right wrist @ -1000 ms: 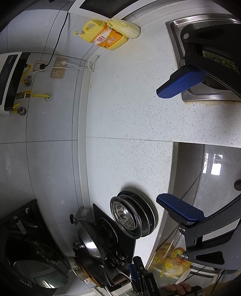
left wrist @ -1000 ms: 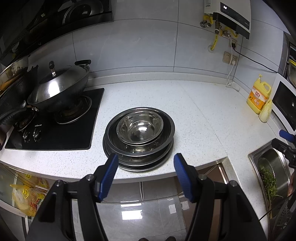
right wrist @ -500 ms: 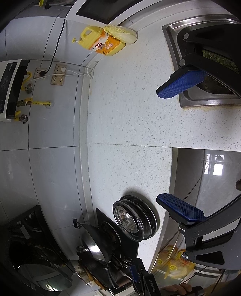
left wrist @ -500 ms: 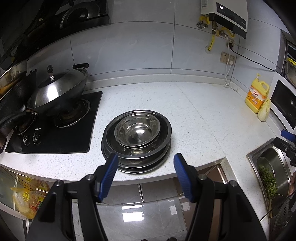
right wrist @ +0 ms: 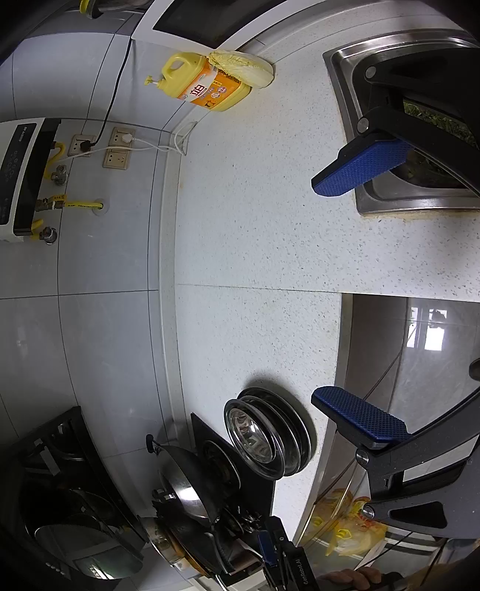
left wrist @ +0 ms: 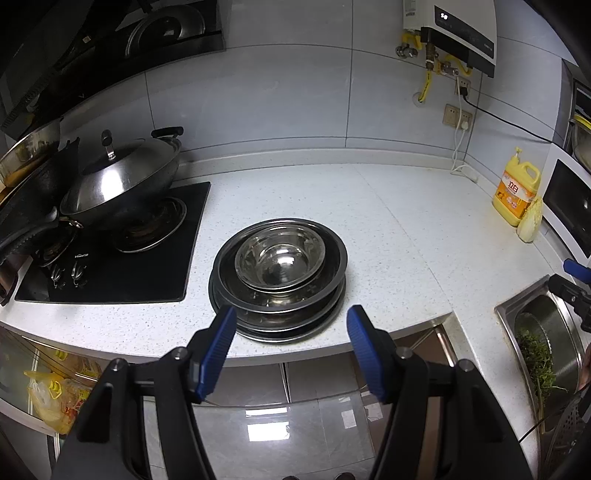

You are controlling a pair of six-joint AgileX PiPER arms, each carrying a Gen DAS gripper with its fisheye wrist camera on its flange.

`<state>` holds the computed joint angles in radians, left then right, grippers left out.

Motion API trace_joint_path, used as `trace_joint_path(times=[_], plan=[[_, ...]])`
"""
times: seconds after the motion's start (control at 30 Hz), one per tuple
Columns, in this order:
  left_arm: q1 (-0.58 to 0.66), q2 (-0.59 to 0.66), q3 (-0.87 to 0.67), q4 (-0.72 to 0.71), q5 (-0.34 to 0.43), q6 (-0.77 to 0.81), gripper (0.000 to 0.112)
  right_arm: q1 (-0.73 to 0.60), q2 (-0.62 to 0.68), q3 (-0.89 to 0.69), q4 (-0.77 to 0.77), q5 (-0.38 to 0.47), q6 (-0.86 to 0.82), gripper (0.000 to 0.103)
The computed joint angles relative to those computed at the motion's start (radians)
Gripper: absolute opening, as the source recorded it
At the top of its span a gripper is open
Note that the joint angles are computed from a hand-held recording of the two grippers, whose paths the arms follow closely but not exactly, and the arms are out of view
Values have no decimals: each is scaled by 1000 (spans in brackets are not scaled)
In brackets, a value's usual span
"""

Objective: Organize plates and bowls

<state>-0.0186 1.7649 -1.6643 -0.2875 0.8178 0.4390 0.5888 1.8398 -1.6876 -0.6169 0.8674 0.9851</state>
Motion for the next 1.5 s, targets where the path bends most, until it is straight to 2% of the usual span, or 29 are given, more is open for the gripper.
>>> trace_joint_path(times=[0.3, 0.57, 0.7, 0.87, 1.17, 1.5], plan=[[16, -5, -11, -34, 4, 38, 60, 11, 2, -8, -9, 13, 5, 101], [41, 14, -50, -95, 23, 149, 60, 52, 42, -86, -57, 100, 56, 101], [47, 22, -72, -85, 28, 145, 60, 70, 73, -135, -67, 122, 64, 101], [43, 1, -51, -57, -1, 103, 60, 71, 85, -150, -66, 107, 46, 101], [6, -20, -41, 8, -14, 29, 60, 41, 48, -88, -50, 49, 42, 101], [-19, -43, -15, 29, -26, -1, 60, 28, 3, -32, -54, 36, 48, 101]])
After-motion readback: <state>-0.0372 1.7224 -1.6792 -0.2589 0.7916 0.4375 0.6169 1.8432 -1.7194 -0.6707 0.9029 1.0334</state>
